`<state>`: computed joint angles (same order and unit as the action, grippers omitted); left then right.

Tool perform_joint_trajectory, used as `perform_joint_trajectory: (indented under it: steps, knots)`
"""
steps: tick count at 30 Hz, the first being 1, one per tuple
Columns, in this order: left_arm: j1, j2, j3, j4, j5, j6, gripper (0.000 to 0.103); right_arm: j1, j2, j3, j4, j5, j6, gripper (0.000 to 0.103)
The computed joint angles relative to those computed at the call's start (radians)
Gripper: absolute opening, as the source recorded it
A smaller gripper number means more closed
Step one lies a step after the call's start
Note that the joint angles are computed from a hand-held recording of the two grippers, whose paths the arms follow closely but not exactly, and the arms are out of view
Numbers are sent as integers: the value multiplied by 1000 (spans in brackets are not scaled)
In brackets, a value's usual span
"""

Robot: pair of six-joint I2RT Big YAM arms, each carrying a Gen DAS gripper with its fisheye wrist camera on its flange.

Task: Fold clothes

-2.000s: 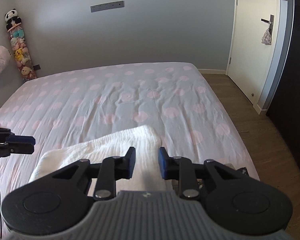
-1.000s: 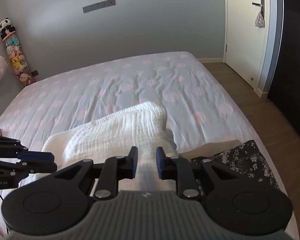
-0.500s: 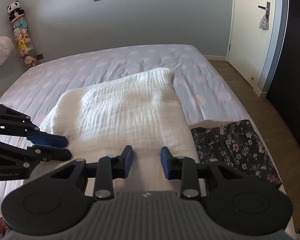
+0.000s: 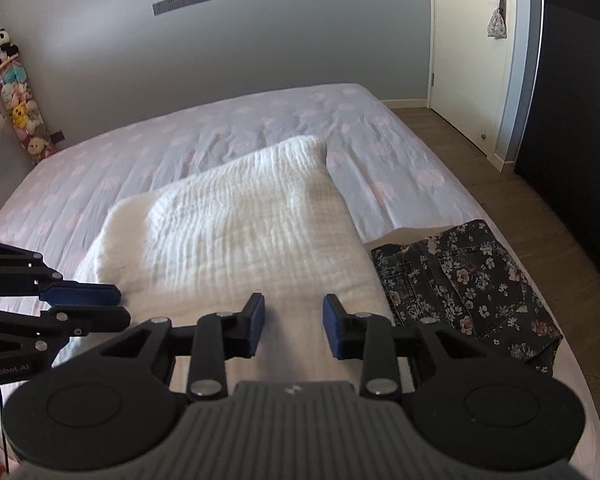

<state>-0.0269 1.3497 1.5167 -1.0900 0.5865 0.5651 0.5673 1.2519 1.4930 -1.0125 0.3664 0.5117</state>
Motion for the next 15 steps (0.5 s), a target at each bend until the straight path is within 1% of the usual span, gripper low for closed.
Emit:
perform_joint_trajectory:
  steps: [1, 2, 3, 4, 5, 6, 7, 9, 10, 11, 12, 13, 15]
  knots:
    - [15, -7, 8, -4, 20, -12, 21, 14, -17, 0, 2, 19, 13, 40]
    - [30, -17, 14, -5, 39, -26, 26, 30, -33, 2, 3, 40, 26, 43]
    - [45, -33, 14, 0, 57, -39, 33, 50, -46, 8, -2, 68, 40, 46]
    - [60, -48, 14, 6, 75, -53, 37, 72, -58, 16, -11, 100, 52, 47]
    - [75, -63, 15, 11, 94, -67, 47, 96, -67, 26, -22, 137, 65, 51]
    - [89, -78, 13, 16, 117, -78, 52, 121, -74, 36, -35, 173, 81, 55]
    - [103, -92, 13, 21, 141, -90, 53, 148, -77, 50, -49, 207, 98, 59]
    - [130, -118, 12, 25, 188, -116, 56, 202, -89, 61, -56, 263, 120, 73]
    - [142, -134, 8, 25, 209, -129, 57, 231, -93, 65, -57, 297, 134, 77]
    - [148, -155, -6, 42, 213, -139, 59, 262, -96, 70, -59, 333, 149, 81]
    - [154, -176, -19, 59, 218, -149, 63, 292, -98, 75, -61, 370, 164, 83]
    - [160, -197, -34, 78, 221, -160, 65, 325, -92, 84, -72, 416, 180, 83]
    - [171, -253, -85, 148, 211, -178, 71, 391, -75, 108, -104, 513, 214, 90]
